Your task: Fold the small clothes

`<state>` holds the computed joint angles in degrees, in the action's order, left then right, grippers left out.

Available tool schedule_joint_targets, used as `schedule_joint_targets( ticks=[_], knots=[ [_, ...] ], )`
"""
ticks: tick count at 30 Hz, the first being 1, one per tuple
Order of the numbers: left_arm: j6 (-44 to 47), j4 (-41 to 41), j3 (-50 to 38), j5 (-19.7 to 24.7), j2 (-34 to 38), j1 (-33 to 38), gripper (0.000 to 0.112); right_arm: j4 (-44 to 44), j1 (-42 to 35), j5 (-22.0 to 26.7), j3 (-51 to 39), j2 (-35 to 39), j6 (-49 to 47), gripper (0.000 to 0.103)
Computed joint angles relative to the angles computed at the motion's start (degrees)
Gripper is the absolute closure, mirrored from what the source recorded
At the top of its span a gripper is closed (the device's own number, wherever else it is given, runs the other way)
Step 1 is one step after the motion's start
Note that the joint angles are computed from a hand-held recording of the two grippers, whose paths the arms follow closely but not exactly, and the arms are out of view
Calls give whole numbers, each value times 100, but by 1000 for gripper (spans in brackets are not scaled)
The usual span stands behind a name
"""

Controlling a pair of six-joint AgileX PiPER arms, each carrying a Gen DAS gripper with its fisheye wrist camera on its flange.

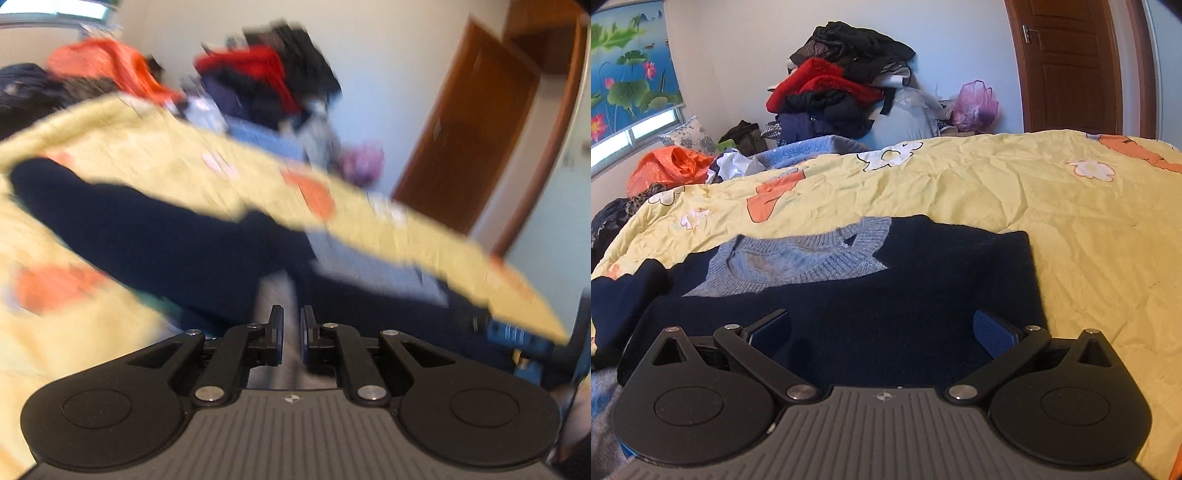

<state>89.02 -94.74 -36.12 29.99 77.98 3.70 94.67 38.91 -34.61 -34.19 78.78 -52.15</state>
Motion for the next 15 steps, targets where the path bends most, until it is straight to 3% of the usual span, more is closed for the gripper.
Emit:
schedule_joint_targets(
  ticks=[1,3,4,5,10,13,15],
  knots=[
    [-261,210,-142,353,82,540,99,-110,-46,59,57,-67,129,0],
    [-1201,733,-748,925,594,1521,75,-361,-131,168,172,-175,414,0],
    [-1655,817,-1086,1041,933,1893,47,-448,-140,187,214,-210,527,0],
    [-2068,798,-1422,1063,1283,2186,29,-483,-143,195,226,-224,578,0],
    [-4100,1217,-3180,1256,2883,2799,30,-191,-33,56,95,-128,256,0],
    [-4461,1305,-3671,1016,3280,2620,30,44,30,-41,-22,-35,-29,0],
    [-4504,1405,-3883,761,3442,2390,36,165,58,-95,-80,13,-182,0]
  ],
)
